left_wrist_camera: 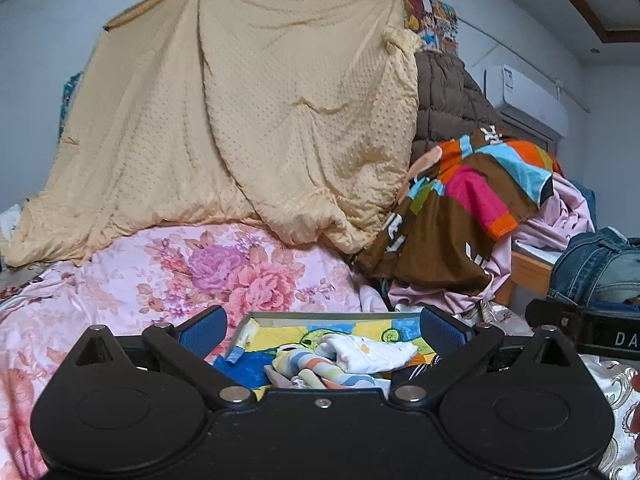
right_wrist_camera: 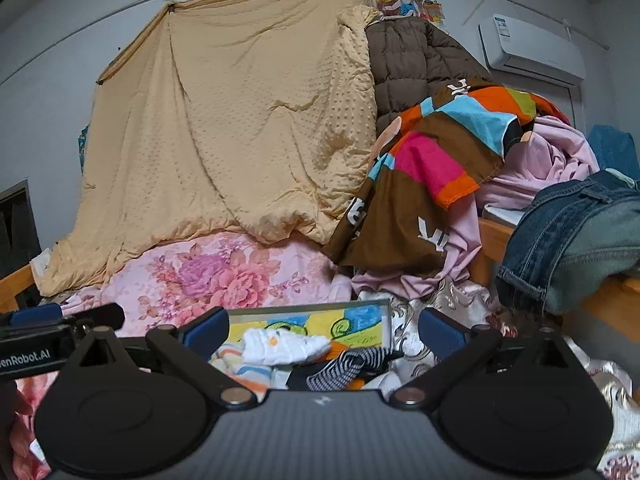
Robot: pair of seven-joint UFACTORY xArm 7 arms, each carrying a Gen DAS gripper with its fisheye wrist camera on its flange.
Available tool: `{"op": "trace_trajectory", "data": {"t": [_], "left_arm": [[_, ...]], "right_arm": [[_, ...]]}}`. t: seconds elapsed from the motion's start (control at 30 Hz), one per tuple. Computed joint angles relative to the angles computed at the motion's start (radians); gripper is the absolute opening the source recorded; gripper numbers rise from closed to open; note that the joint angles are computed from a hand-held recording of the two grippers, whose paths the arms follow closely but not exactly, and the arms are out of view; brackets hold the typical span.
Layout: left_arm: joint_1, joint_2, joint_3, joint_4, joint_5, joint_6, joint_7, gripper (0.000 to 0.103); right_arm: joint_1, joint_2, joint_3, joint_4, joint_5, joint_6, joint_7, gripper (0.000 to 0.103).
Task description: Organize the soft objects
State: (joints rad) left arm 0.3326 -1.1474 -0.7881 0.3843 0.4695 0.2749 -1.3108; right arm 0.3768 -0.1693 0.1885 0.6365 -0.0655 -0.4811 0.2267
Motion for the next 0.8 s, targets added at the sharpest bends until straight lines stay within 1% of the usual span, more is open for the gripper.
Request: {"op": "trace_trajectory", "data": {"t": [0.13, 0.23, 0.33, 0.43, 0.63, 0.8], "left_arm": [[-0.06, -0.076, -0.012, -0.028, -0.009, 0.05, -0.027, 0.102], [-0.119, -0.105, -0.007, -0.039, -0.015, 0.101, -0.037, 0.102], [-0.178, -0.136, 0.0, -0.054, -0.019, 0.152, -0.051, 0.102], [-0.242, -0.153, 0.006, -0.068, -0.024, 0.212, -0.065, 0.102], [-0.4, -0.197, -0.005, -0.102, -0.029, 0.37, -0.113, 0.102], [-0.531, -0.224, 0.003, -0.125, -0.038, 0.508, -0.161, 0.102]], "right_arm": [[-0.017, -0.054, 0.046, -0.054, 0.069, -0.005, -0.051, 0.103], [-0.007, -0.093, 0.047, -0.096, 0.085, -0.013, -0.042, 0.103], [-0.009, -0.135, 0.065, -0.139, 0.107, -0.015, -0.042, 0.103], [0.002, -0.174, 0.07, -0.175, 0.103, -0.001, -0.035, 0.103], [0.003, -0.249, 0.111, -0.242, 0.114, 0.025, -0.021, 0.103], [-0.02, -0.31, 0.179, -0.294, 0.142, 0.043, -0.015, 0.103]]}}
